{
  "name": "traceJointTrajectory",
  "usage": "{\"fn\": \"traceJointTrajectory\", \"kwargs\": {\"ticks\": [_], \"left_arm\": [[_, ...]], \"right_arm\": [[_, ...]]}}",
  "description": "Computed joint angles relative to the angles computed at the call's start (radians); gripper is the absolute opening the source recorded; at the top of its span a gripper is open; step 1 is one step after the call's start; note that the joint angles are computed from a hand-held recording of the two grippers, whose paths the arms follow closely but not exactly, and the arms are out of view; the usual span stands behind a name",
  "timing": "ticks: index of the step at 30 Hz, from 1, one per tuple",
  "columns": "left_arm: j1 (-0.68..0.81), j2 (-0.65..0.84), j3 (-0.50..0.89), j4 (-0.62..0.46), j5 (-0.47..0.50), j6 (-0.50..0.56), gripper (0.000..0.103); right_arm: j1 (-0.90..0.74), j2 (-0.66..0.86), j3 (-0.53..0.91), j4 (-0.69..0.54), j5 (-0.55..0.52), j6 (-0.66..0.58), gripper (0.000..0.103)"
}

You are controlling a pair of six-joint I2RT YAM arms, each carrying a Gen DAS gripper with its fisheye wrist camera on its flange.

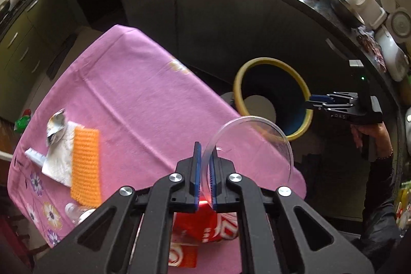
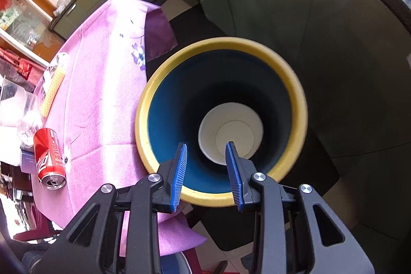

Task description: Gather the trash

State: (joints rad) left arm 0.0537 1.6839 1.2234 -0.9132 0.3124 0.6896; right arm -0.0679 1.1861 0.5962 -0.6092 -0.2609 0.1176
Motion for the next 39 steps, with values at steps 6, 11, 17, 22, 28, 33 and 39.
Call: {"fn": "traceJointTrajectory", "kwargs": {"ticks": [6, 11, 17, 22, 28, 33, 39], "left_arm": [[-0.322, 0.067, -0.017, 0.104, -0.031, -0.175, 0.006], [-0.478, 0.217, 0.039, 0.207, -0.058, -0.305, 0.007], [-0.531, 0.318, 0.079, 0.311, -0.064, -0.428, 0.056], [-0.477, 0.218, 0.021, 0.310, -0.013, -0.421, 0.056], [-0.293, -0.112, -0.184, 0.319, 0.135, -0.341, 0.080], [0.006, -0.376, -0.302, 0.226, 0.348, -0.207, 0.093], [0.510, -0.488, -0.311, -0.039, 0.592, 0.119, 0.096]], "right_arm": [[-0.220, -0.115, -0.061, -0.078, -0.060, -0.146, 0.032], [-0.426, -0.142, -0.093, -0.132, -0.126, -0.299, 0.032], [-0.637, -0.169, -0.112, -0.200, -0.186, -0.464, 0.037], [-0.641, -0.200, -0.129, -0.208, -0.201, -0.483, 0.037], [-0.393, -0.270, -0.129, -0.187, -0.172, -0.325, 0.037], [0.009, -0.318, -0.077, -0.154, -0.097, -0.092, 0.044], [0.499, -0.160, 0.085, -0.069, -0.012, 0.106, 0.055]]}}
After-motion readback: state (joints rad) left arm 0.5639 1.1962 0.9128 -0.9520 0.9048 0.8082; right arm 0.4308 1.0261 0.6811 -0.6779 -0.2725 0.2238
